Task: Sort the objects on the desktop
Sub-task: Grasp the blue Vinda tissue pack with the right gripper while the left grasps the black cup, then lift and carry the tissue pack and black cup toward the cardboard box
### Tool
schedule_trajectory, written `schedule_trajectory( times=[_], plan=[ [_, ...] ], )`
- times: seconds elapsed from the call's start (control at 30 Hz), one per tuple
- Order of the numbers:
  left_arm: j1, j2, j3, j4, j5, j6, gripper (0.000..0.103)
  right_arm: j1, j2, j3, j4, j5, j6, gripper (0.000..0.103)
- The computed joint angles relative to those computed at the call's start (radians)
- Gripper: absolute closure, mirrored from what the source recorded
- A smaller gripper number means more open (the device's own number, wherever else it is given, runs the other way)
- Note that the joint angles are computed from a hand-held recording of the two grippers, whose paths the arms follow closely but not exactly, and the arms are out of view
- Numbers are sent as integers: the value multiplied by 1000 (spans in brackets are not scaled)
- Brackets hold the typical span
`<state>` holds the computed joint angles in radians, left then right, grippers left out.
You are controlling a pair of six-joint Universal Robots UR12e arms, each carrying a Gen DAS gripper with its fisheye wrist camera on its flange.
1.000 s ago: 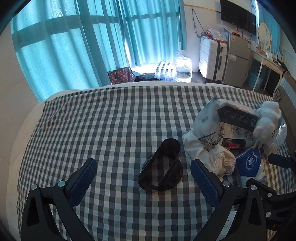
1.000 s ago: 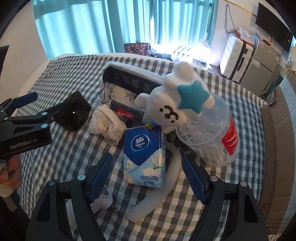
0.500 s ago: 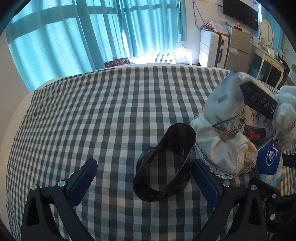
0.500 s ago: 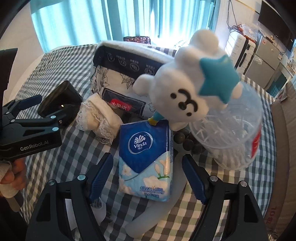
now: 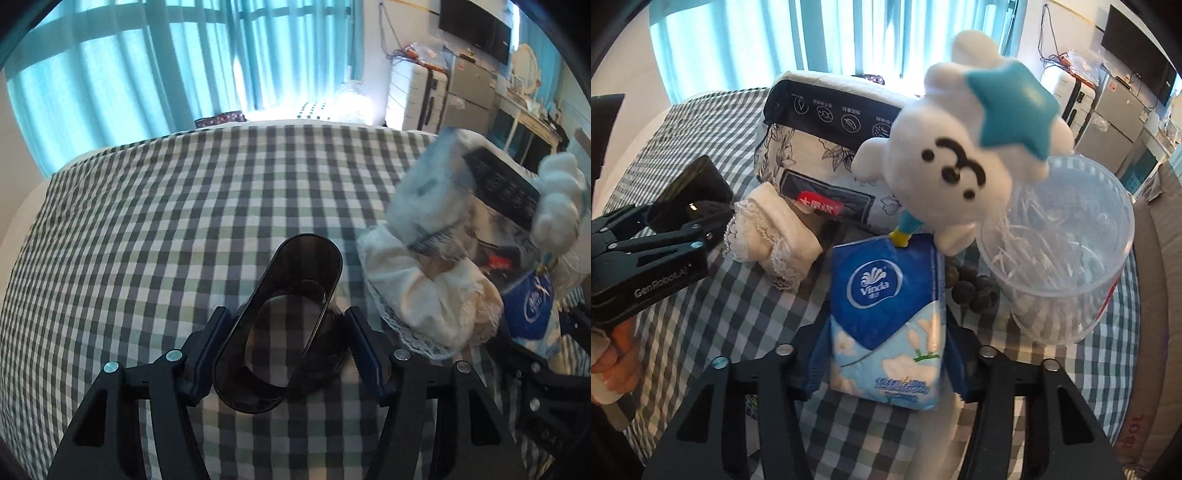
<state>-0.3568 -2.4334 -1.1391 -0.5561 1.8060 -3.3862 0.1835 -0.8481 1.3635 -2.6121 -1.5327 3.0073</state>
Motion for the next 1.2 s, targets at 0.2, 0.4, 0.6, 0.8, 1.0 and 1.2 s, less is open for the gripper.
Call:
schedule_trajectory(
  times=[0.2, 0.4, 0.6, 0.8, 1.0, 1.2],
  plan=[
    [-4, 21, -12, 5, 35, -32, 38, -9, -13, 12, -1, 24, 10, 58],
    [-4, 58, -52, 32, 60, -58, 38, -15, -33, 32, -25, 53, 9, 58],
    [-14, 93, -84, 66, 87, -63, 38, -22, -54, 50, -50, 77, 19, 58],
    [-24, 128, -114, 102, 108, -68, 38, -26, -78, 71, -89, 92, 30, 58],
    [-36, 154, -127, 129, 132, -62, 38, -30, -105, 87, -116, 107, 33, 58],
    [-48, 173, -137, 171, 160, -57, 38, -39, -142, 123, -165, 114, 36, 58]
  ],
)
